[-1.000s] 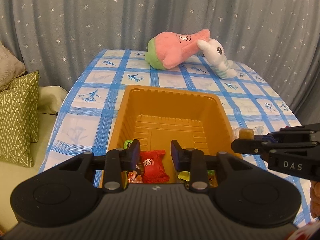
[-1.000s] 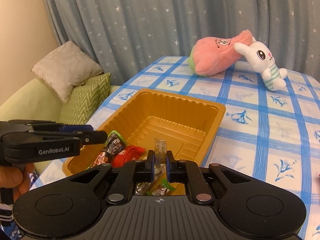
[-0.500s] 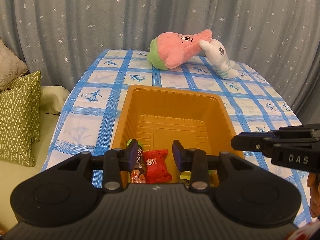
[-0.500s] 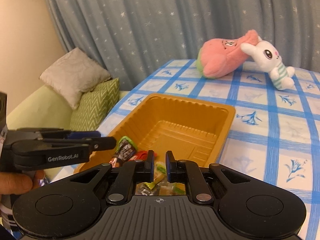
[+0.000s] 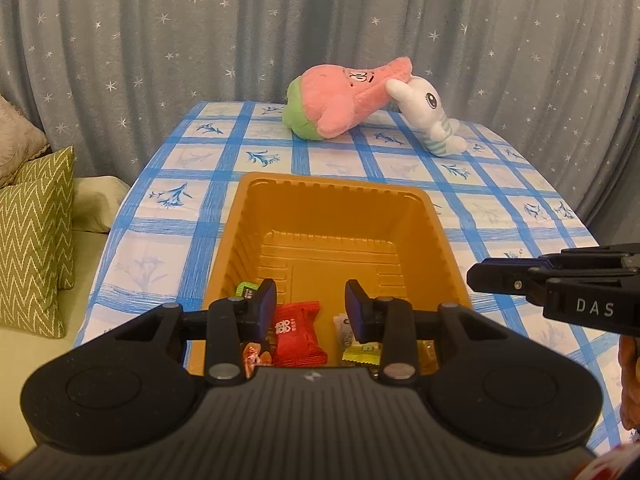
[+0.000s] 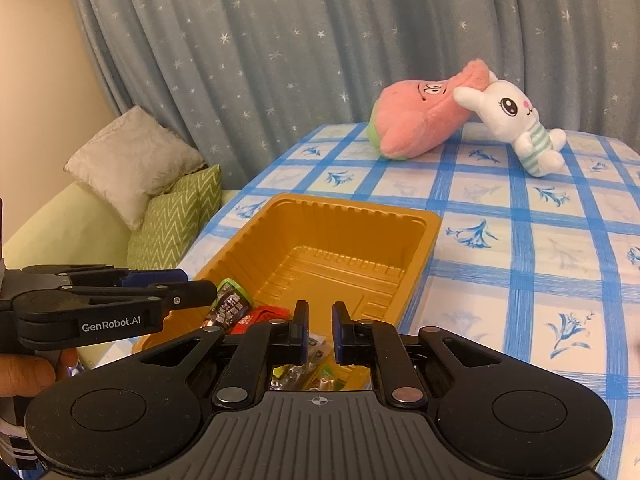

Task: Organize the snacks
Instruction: 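Move both open tools back toward the last red candy packet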

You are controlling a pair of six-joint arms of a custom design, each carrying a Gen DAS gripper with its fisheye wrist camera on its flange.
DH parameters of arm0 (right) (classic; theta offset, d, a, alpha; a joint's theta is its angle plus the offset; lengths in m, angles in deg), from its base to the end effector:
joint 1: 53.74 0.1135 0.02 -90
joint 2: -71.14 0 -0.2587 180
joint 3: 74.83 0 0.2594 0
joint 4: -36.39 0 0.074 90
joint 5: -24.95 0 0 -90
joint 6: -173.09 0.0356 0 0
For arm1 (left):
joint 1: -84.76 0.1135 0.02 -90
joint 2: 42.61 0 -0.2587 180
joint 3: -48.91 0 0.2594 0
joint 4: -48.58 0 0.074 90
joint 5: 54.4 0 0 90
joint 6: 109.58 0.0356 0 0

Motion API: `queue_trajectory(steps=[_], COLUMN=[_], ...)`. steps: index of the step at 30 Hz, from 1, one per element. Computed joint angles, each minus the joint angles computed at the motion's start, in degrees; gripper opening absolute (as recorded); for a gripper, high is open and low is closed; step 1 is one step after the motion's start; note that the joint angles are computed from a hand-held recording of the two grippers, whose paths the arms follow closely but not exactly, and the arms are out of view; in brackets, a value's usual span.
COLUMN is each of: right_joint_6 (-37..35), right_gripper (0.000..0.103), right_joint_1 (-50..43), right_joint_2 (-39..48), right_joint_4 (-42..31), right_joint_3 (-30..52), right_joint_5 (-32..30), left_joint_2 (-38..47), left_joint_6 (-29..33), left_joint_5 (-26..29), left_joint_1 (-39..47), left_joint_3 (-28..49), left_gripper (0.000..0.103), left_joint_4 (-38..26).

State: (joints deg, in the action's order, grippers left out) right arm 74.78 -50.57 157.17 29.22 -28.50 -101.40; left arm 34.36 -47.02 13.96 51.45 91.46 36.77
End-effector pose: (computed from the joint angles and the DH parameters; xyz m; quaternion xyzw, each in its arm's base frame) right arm 0.2703 0.0361 0.1310 -0.2024 0.8677 0.2741 0.3619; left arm 0.2159 -0.1262 0.1416 -0.0232 0.9138 -0.0348 0.4039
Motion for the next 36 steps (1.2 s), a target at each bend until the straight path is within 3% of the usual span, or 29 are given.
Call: queue_trajectory(steps=[4, 10, 12, 13, 14, 25, 36], right_joint_6=[-0.32, -3.01, -4.21, -4.69, -5.16, -12.87, -17.99], right_gripper=[0.012, 0.016, 0.042, 0.062, 0.066, 0.066, 0.066], right_joint_1=[-1.42, -5.93, -8.52, -9.85, -11.27, -29.51, -44.87], right_joint_2=[-0.56, -1.58, -1.24, -1.15, -1.2, 5.7, 16.78], right_joint_4=[-0.07, -0.67, -0.87, -0.49, 0.19, -3.18, -4.61], right_joint_3=[-0.33, -0.72, -0.63, -0.83, -1.18, 4.36, 13.75], right_joint_5=[0.12, 0.95, 0.73, 0.69, 0.53, -2.53, -0.76], left_joint_2=[1.51, 4.46, 5.95, 6.81, 7.76, 20.15, 37.08], left_joint_6=[-0.61, -1.22, -1.07, -0.76, -0.56, 0.41, -1.1], left_joint_5=[-0.07, 0.35, 0.75, 0.76, 0.68, -0.51, 3.2], left_joint_1=[-1.18, -3.24, -4.22, -4.88, -5.58, -13.16, -18.47], left_joint_3=[0.88, 3.35, 4.69, 5.5, 6.35, 18.32, 35.71], left_gripper=[0.036, 0.053, 0.056, 0.059, 0.063, 0.087, 0.091], left_joint_4=[0.52, 2.01, 2.65, 2.92, 3.21, 5.45, 4.59])
